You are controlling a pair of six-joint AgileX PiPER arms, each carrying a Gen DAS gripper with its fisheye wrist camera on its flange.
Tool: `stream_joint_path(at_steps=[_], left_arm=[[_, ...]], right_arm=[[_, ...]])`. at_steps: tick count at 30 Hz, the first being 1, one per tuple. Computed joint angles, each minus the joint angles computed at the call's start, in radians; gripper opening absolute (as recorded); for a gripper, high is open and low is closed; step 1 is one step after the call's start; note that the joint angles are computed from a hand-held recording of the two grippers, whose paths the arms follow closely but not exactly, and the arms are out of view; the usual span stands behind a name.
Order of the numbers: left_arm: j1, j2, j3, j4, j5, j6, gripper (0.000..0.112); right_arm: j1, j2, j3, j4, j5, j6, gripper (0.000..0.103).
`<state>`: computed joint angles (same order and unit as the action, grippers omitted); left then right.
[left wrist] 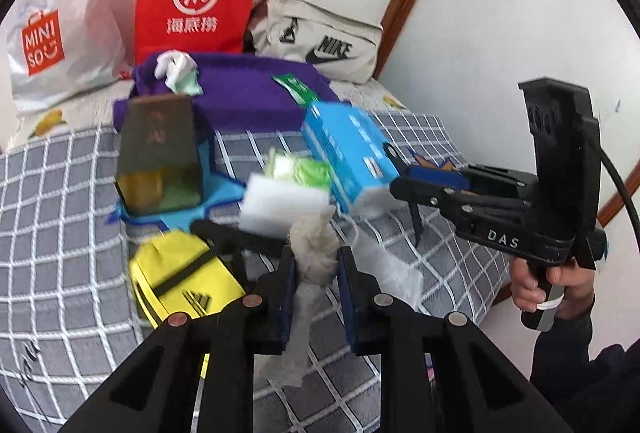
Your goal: Organize soft objects
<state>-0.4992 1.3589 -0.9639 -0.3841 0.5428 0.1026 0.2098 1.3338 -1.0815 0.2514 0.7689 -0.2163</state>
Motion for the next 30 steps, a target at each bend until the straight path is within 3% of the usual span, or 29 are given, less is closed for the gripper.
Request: stream_joint_path(at_steps=[4,12,23,30], left_arm=[[0.03,0.032,-0.079,0.077,0.031,-0.071,0.019],[0.132,0.127,-0.224,0.069,0.077,-0.062,0.019],[0.241,0.317,-0.463,0.099,0.129,-0.08,0.019],[0.291,0.478,-0.676,0.112,0.207,-0.101,0.019]], right_arm=[[-0.021,0.036,-0.064,0.01,0.023,-0.015,0.028],[-0.051,0.152,-0.239,0.026,0.068,-0.043,0.028],[-0.08,0.376,-0.522,0.009,0.123,-0.035,0.028],[-0.12,0.541,-0.751,0.006,0.181,-0.013,0.028]])
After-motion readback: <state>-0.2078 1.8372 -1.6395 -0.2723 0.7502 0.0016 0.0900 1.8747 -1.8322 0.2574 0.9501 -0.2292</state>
